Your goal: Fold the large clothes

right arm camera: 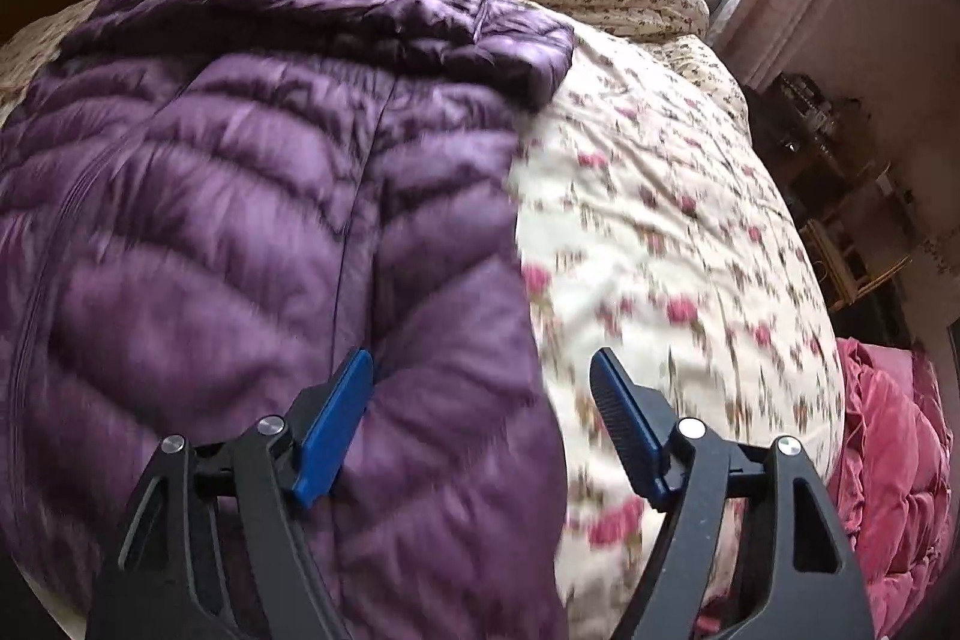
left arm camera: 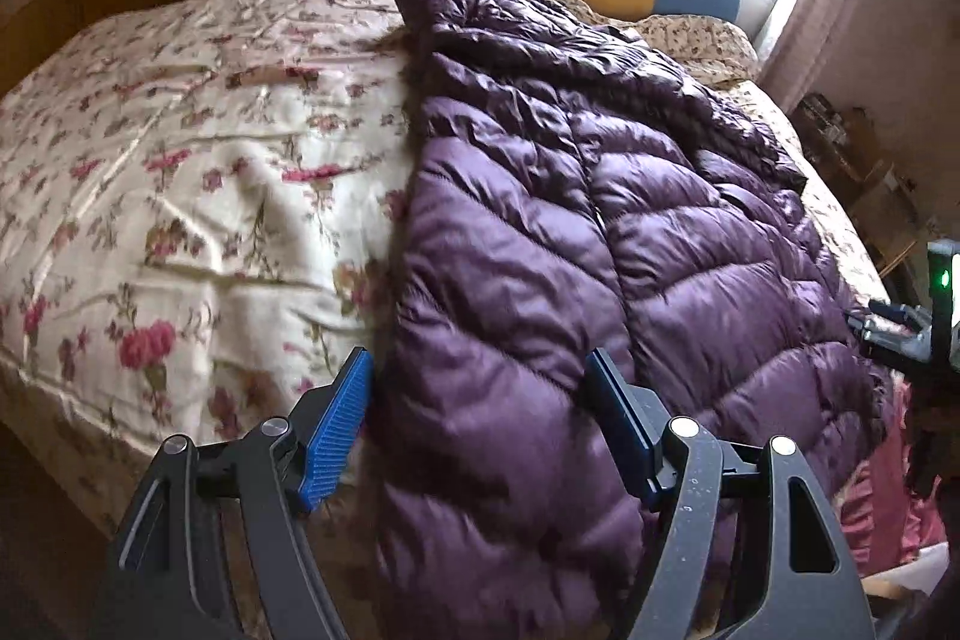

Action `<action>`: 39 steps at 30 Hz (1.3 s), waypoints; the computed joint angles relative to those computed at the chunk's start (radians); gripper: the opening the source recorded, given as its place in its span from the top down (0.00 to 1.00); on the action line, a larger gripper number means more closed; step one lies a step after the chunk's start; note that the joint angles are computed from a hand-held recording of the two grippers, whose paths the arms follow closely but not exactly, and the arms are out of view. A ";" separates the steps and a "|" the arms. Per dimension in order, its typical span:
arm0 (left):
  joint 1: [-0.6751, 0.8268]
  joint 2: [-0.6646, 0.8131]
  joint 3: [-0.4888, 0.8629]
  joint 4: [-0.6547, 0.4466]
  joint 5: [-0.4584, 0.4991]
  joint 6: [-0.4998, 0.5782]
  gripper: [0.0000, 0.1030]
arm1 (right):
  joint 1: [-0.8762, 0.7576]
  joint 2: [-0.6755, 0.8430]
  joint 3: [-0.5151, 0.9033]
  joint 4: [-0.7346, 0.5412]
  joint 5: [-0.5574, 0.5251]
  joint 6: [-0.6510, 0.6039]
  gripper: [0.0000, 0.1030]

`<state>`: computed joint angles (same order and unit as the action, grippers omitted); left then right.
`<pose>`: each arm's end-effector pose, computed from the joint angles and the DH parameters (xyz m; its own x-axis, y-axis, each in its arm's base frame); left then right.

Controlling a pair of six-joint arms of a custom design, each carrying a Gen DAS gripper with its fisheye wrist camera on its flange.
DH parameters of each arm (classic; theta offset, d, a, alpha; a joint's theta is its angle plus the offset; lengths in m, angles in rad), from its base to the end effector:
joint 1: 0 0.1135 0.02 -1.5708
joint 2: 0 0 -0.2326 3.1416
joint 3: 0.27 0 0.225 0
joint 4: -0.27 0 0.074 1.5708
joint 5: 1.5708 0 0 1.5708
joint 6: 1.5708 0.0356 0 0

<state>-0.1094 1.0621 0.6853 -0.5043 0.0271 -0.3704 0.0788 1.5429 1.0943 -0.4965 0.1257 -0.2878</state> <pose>0.1989 -0.0228 0.2081 -0.7605 -0.2805 -0.5856 -0.1599 0.9550 -0.2498 0.2984 0.0191 0.2174 -0.7734 -0.3435 -0.5327 -0.2340 0.9358 -0.2637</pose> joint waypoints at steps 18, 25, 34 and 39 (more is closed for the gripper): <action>-0.011 -0.135 -0.084 -0.085 0.049 -0.028 0.60 | -0.069 -0.178 -0.136 -0.140 -0.188 -0.077 0.83; -0.045 -0.158 -0.063 -0.120 0.042 -0.012 0.90 | -0.058 -0.206 -0.138 -0.152 -0.192 -0.102 0.95; 0.030 -0.198 0.049 -0.170 0.136 0.010 0.95 | -0.038 -0.203 0.046 -0.248 -0.215 -0.131 0.97; 0.097 -0.102 0.171 -0.126 0.205 0.038 0.95 | -0.018 -0.110 0.239 -0.281 -0.233 -0.106 0.97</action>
<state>-0.0123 0.9597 0.8564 -0.6306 0.2317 -0.3326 0.0606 1.4324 1.3328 -0.7772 -0.1070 -0.3939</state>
